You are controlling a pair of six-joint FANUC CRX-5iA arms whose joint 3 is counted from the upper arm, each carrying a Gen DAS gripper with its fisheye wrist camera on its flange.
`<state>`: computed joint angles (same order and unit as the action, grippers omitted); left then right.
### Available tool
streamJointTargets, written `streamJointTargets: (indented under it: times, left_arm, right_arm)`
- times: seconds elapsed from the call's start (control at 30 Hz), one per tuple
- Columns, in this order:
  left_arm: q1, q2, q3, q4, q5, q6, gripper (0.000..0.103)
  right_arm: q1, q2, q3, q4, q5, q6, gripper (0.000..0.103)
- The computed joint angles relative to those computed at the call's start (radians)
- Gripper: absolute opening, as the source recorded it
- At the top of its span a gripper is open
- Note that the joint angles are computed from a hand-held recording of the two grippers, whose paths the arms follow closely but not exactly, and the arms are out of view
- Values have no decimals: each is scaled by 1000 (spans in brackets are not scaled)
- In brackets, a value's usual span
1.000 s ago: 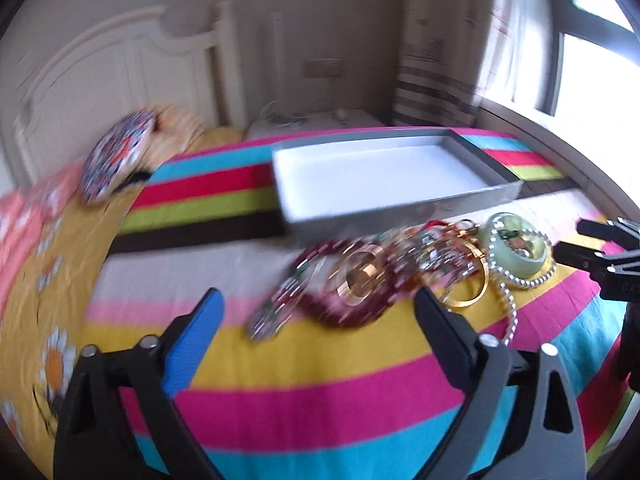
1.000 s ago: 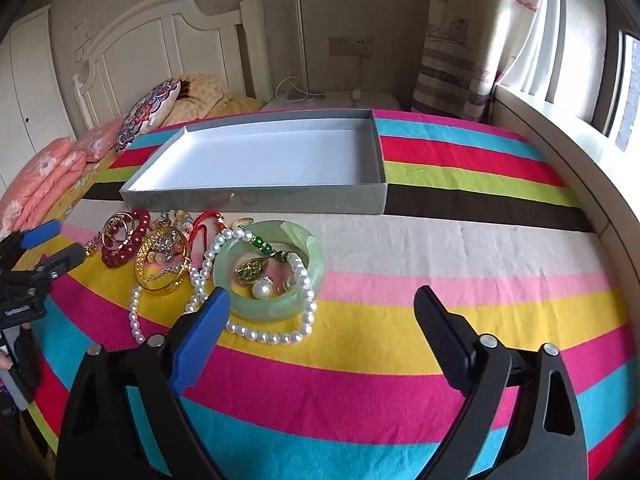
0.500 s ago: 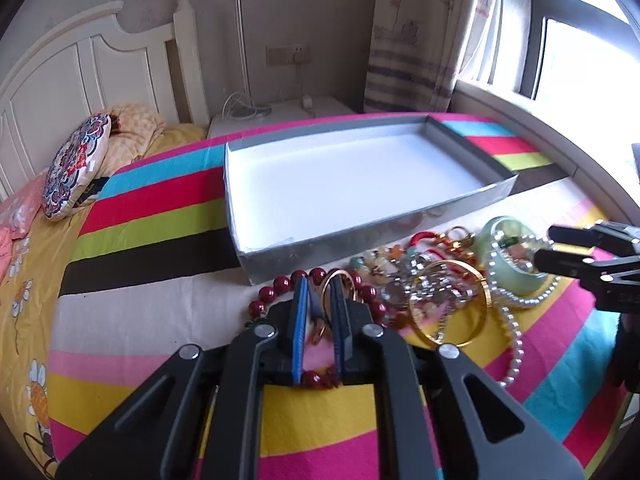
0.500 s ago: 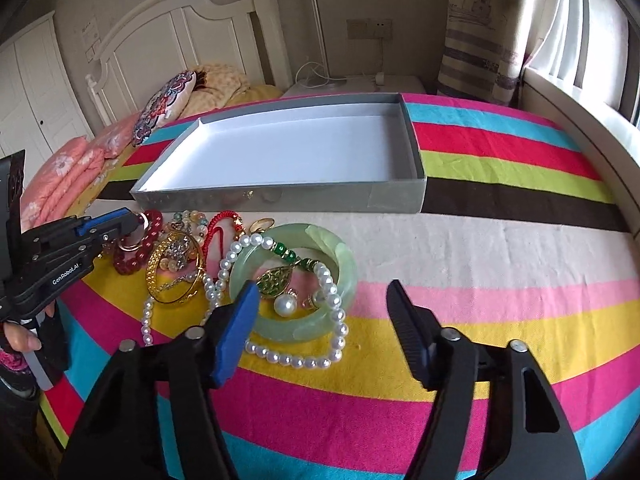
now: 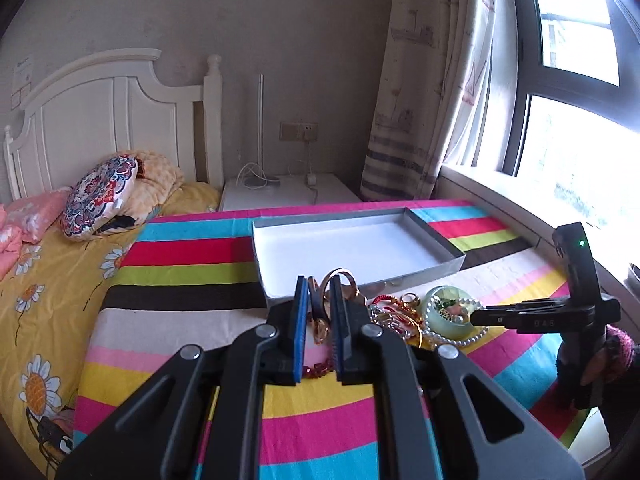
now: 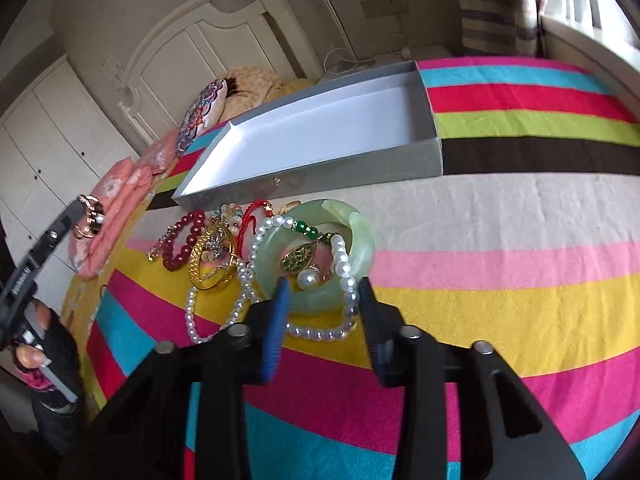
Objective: Organize jewelry
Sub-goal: 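Close the right tool on the pearl necklace and lift it, then lower the pearl necklace into the tray with the right tool while the left tool drops the ring there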
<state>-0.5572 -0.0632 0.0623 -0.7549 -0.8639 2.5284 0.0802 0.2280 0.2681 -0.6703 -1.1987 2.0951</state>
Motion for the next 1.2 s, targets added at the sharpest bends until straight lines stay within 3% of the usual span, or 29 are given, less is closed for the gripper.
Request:
streamJointTargets:
  times: [0.13,0.23,0.43,0.57,0.87,1.0,1.2]
  left_arm:
    - [-37,-26,-16,-34,-41,28,10]
    - [-70,-32,-21,-75,-83,58,10]
    - [-83,-53,-38,-92,-99,83,10]
    - [-93,-56,-26,-113,-110,82,10]
    - [-110,-44,51,-151,-125,10,10]
    - [-84,-28,89,-107,-99,-59,10]
    - [44,34,143,89,-15,-233,10]
  right_arm:
    - [20,-33,-44,35,15,2,11]
    - [1,-63,-75,-12,35,50,11]
    - [-110,-66,-32,-267,-100,126,11]
    - [-153,-68,11,-382,-131,126,11]
    - [-164,-85,112,-461,-128,130,11]
    - [-164,-90,155,-470,-113,142,11]
    - [-128,-61,244,-422,-40,122,11]
